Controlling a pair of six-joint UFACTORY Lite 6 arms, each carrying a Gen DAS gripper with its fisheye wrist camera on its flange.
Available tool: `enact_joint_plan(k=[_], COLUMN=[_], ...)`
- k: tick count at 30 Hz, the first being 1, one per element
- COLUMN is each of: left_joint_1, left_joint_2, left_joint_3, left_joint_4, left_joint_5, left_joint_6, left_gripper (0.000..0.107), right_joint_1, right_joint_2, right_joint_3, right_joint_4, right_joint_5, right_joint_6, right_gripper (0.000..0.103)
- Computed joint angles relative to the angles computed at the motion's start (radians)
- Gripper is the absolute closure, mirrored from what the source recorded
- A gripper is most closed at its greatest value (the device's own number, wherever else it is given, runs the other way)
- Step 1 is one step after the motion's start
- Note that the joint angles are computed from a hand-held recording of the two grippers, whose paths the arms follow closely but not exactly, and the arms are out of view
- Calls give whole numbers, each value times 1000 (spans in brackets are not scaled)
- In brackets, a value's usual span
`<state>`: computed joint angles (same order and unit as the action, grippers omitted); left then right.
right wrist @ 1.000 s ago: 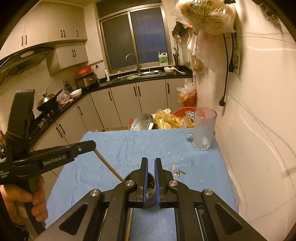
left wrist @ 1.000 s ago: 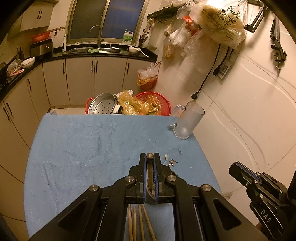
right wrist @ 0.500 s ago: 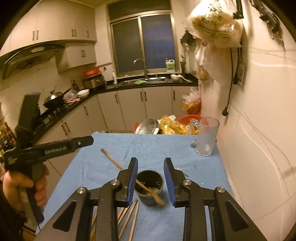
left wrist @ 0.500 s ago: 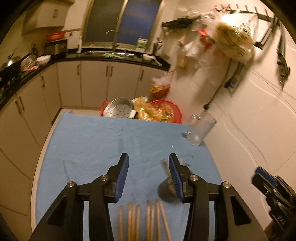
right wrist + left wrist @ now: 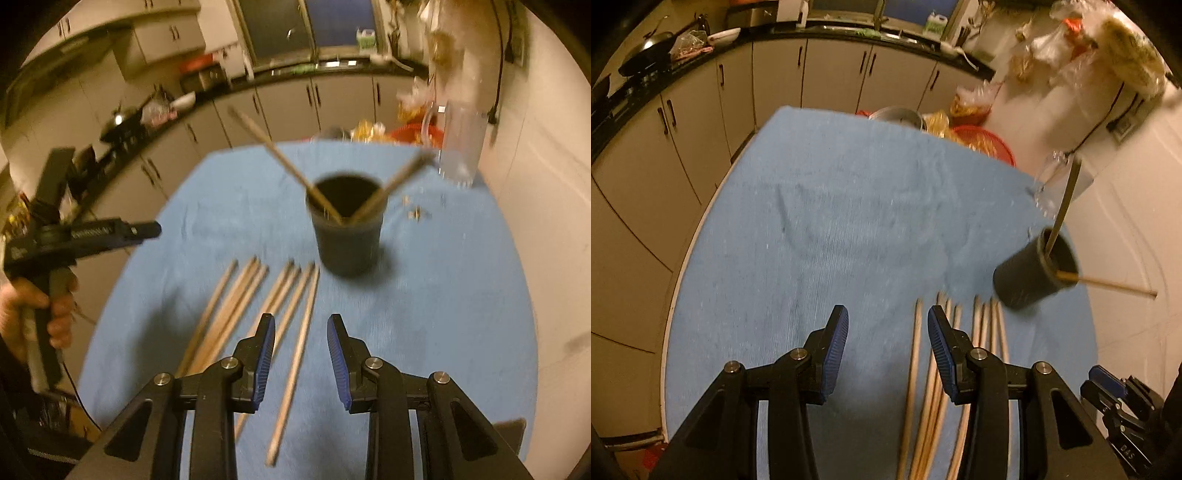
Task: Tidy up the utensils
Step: 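Grasp another chopstick with the left tool while the right tool grasps one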
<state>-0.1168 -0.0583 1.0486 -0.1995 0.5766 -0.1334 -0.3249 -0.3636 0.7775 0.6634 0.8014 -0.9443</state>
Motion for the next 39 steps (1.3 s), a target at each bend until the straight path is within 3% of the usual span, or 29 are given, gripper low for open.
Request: enact_joint_plan(k=[13,18,25,39], left_joint_1=[-69,-88,-83,-95], left_joint_2=[47,188,307,479], left_joint_3=[-22,52,123,274], left_joint_4=[-3,60,65,50], left_joint_5=[-13,-38,-59,-54], left_joint_6=[17,-24,-38,-12], left_gripper=[62,62,62,62], right_joint_1=[13,77,196,316], right_joint_2=[-15,59,302,525], right_joint_3=[-149,-126,-27,64], right_joint_4=[-26,46,163,189], right_joint_5=[-48,-157,-346,-547], right_joint_6=[-27,-60,-95,-114], right_gripper=[71,71,77,83])
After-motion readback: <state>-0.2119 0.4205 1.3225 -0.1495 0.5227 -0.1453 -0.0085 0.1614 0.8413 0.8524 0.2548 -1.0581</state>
